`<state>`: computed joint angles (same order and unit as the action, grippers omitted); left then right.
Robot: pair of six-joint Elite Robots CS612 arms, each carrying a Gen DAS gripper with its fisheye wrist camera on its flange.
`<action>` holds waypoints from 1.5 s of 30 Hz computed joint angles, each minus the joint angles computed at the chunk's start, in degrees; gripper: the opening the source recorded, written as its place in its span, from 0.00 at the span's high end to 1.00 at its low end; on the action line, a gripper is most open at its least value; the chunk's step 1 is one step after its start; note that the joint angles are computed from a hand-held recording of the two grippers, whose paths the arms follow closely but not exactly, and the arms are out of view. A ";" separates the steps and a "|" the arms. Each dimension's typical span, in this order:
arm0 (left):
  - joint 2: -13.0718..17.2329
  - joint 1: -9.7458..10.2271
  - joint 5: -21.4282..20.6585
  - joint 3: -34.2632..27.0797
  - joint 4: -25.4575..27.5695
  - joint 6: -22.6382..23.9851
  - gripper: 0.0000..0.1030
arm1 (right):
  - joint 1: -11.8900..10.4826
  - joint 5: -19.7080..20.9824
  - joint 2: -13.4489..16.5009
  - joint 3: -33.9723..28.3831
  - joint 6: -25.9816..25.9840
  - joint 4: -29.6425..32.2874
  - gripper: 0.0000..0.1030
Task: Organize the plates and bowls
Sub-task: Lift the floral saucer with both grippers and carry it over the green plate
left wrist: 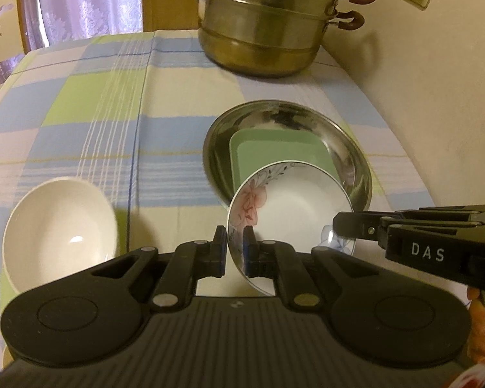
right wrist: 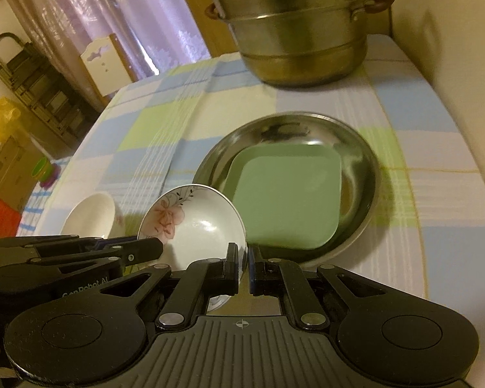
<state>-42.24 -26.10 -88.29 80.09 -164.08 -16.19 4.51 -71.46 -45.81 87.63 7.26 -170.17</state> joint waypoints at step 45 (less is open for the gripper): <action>13.58 1.19 -5.04 -23.50 16.58 2.55 0.91 | -1.24 -6.70 7.60 -11.79 7.54 8.00 0.94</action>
